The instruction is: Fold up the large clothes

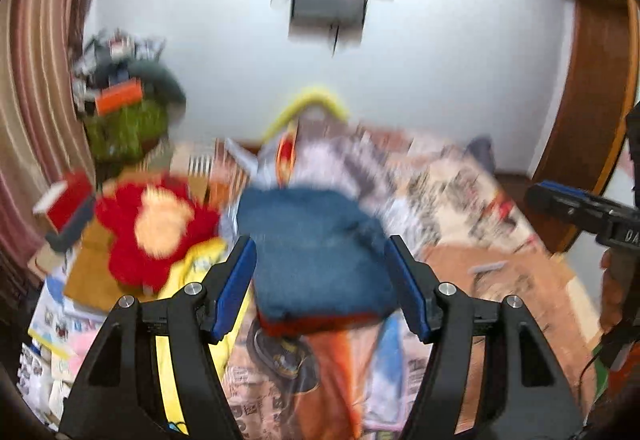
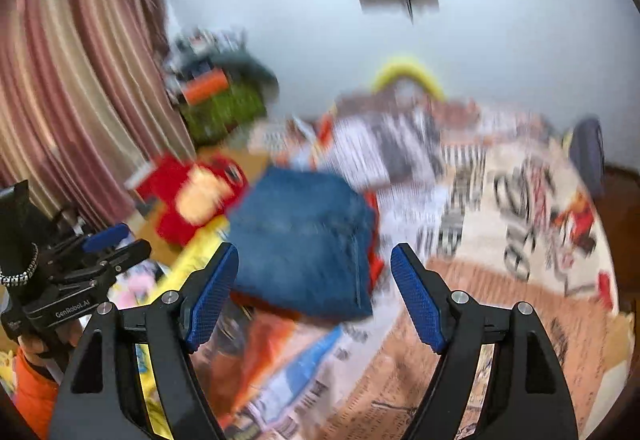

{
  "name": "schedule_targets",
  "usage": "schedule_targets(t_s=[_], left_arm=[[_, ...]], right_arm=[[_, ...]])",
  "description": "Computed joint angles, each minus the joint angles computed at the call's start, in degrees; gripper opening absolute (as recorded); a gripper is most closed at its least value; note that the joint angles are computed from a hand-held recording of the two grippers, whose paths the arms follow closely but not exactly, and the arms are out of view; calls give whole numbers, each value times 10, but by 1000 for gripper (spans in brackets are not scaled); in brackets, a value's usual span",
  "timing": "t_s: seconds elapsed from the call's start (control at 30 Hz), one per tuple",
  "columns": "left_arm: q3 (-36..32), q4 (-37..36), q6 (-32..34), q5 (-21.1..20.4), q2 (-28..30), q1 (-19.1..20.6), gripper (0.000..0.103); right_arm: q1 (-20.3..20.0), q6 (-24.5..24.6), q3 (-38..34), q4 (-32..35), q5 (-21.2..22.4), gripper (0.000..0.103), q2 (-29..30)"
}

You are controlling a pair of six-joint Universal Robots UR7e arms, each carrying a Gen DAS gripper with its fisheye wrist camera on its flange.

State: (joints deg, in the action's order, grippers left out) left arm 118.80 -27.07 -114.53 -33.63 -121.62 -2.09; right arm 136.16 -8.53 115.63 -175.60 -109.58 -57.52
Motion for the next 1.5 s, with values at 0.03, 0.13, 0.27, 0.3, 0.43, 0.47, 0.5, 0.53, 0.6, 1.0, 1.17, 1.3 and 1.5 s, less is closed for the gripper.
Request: schedule_targets(t_s=[0.03, 0.13, 0.27, 0.3, 0.43, 0.47, 0.5, 0.53, 0.6, 1.0, 1.17, 1.3, 1.5], left_arm=[[-9, 30, -32, -4, 9, -29, 65], [-31, 112, -121, -22, 49, -113, 65], [-38, 171, -200, -48, 94, -198, 66], [-38, 180, -214, -55, 103, -213, 65], [-33, 213, -264, -93, 147, -262, 66], [-29, 215, -270, -104, 155, -271, 66], [-27, 216, -273, -113, 164, -277, 66], [-24, 215, -273, -121, 170, -281, 66], [-21, 214, -277, -137, 181, -286, 67], [-6, 216, -299, -173, 204, -299, 101], [0, 204, -292, -179, 190, -303, 102], [5, 198, -290, -186, 187, -301, 102], [14, 184, -285, -193, 179, -300, 102]], right_arm=[[10, -4, 8, -18, 3, 76, -8], [43, -25, 35, -96, 11, 76, -27], [80, -44, 64, -186, 0, 76, -36], [87, -47, 70, -203, -4, 76, -37], [113, -55, 88, -253, -28, 76, -37], [119, -57, 92, -266, -36, 76, -35], [122, -57, 95, -275, -40, 76, -34], [125, -56, 98, -283, -46, 76, -33], [132, -55, 101, -291, -64, 80, -29], [142, -42, 91, -297, -116, 103, -13], [144, -46, 97, -295, -120, 103, -15], [145, -49, 103, -296, -122, 103, -16], [146, -43, 106, -295, -128, 103, -17]])
